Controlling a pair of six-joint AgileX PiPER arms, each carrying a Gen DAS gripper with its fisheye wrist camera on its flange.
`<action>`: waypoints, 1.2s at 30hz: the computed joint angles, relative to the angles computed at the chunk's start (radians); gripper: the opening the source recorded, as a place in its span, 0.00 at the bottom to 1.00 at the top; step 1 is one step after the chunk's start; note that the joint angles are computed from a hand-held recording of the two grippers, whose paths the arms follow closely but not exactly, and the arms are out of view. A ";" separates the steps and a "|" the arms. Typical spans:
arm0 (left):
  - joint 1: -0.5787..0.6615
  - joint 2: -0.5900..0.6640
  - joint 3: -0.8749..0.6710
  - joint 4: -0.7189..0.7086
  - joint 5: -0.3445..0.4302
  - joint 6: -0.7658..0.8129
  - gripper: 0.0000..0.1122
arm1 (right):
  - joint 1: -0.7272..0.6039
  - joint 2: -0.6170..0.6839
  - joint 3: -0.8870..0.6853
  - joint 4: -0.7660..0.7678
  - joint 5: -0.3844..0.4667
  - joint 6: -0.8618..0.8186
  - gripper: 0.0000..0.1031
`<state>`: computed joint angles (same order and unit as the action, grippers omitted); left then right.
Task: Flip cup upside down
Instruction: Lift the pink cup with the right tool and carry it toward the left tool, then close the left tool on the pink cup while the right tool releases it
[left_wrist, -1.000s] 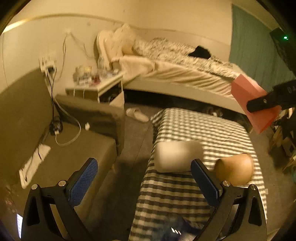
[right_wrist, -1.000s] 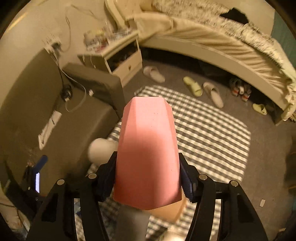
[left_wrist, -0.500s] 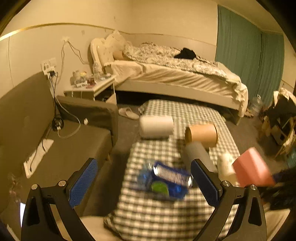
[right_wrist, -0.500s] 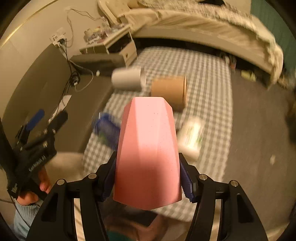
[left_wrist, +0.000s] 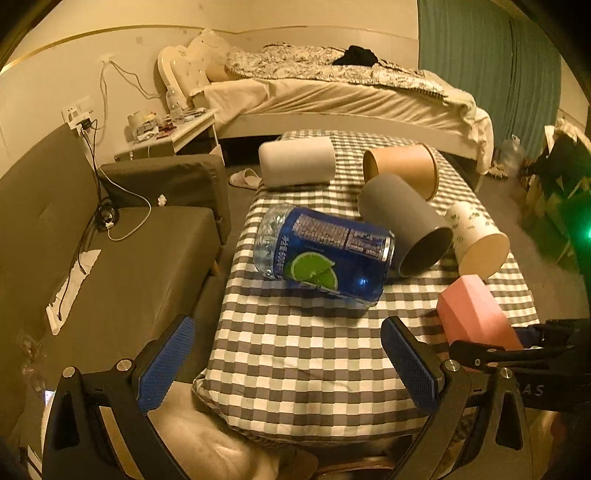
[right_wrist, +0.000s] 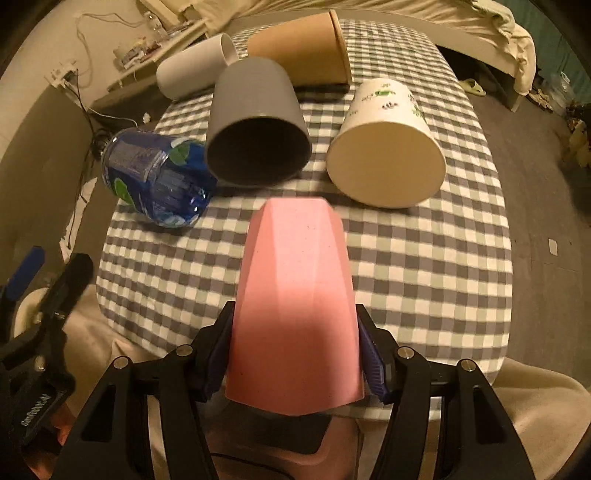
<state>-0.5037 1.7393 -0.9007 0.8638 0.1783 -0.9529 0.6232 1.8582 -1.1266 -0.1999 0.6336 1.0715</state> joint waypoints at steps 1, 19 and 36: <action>0.001 0.007 -0.007 -0.014 0.005 0.017 0.92 | 0.000 0.002 -0.002 -0.005 -0.002 -0.003 0.58; -0.142 0.080 -0.200 -0.513 0.197 0.435 0.92 | 0.007 -0.328 0.330 -0.450 -0.030 0.331 0.85; -0.223 0.401 -0.700 -0.887 0.559 0.705 0.89 | -0.319 -0.449 0.609 -0.251 -0.401 0.124 0.85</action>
